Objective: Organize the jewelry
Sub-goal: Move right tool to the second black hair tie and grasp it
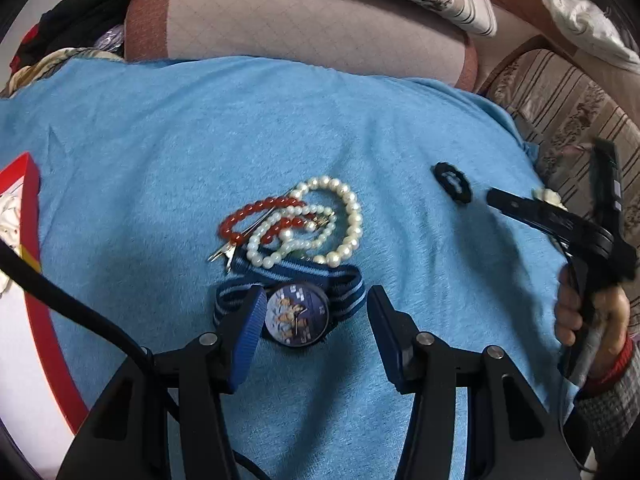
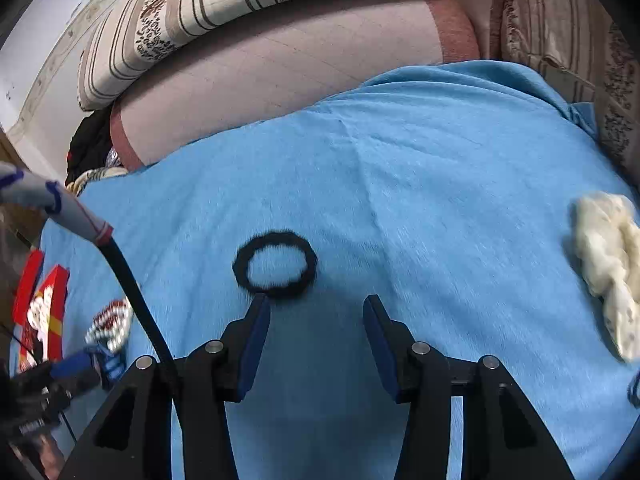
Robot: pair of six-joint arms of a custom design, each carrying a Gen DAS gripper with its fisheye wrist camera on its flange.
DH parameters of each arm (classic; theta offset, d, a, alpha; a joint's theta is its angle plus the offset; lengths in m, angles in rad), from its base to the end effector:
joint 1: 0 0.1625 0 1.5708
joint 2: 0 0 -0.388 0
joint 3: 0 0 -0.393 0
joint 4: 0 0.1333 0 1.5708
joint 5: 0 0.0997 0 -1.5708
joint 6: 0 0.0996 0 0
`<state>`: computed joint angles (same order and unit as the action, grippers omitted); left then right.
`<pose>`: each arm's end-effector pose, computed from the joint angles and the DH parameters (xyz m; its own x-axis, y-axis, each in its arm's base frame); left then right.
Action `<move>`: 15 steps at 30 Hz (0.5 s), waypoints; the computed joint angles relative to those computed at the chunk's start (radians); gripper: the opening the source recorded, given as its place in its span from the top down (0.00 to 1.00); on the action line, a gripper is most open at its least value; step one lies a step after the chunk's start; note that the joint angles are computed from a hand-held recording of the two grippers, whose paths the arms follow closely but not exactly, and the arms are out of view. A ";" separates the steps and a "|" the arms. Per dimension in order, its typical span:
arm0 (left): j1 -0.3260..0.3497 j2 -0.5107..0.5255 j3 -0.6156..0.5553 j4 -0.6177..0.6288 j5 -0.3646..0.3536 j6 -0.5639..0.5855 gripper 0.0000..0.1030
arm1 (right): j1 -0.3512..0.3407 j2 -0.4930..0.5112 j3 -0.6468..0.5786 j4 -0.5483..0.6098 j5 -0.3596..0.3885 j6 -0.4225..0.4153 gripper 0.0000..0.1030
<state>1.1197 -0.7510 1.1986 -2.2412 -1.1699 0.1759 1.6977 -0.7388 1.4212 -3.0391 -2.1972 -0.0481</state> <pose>-0.1744 -0.7549 0.1898 -0.7784 0.4724 -0.4134 0.5702 0.8075 -0.1510 0.1654 -0.7041 0.1894 -0.8508 0.2748 0.4479 -0.1305 0.7151 -0.6867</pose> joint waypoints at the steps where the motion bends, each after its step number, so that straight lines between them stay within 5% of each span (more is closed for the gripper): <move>1: 0.006 -0.001 -0.007 0.009 -0.028 0.004 0.58 | 0.001 0.014 -0.025 0.015 -0.004 -0.005 0.49; 4: 0.017 -0.001 -0.019 0.040 -0.075 0.021 0.66 | 0.003 0.048 -0.081 0.046 -0.021 -0.025 0.49; 9: 0.004 -0.008 0.019 -0.009 -0.027 0.091 0.66 | 0.001 0.090 -0.145 0.091 -0.051 -0.036 0.49; 15: 0.009 -0.034 0.058 -0.102 0.018 0.155 0.43 | -0.002 0.096 -0.148 0.092 -0.048 -0.040 0.47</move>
<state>1.1285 -0.7853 1.2567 -2.3432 -1.1515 0.3311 1.6954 -0.6427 1.2736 -2.9475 -2.2451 -0.0884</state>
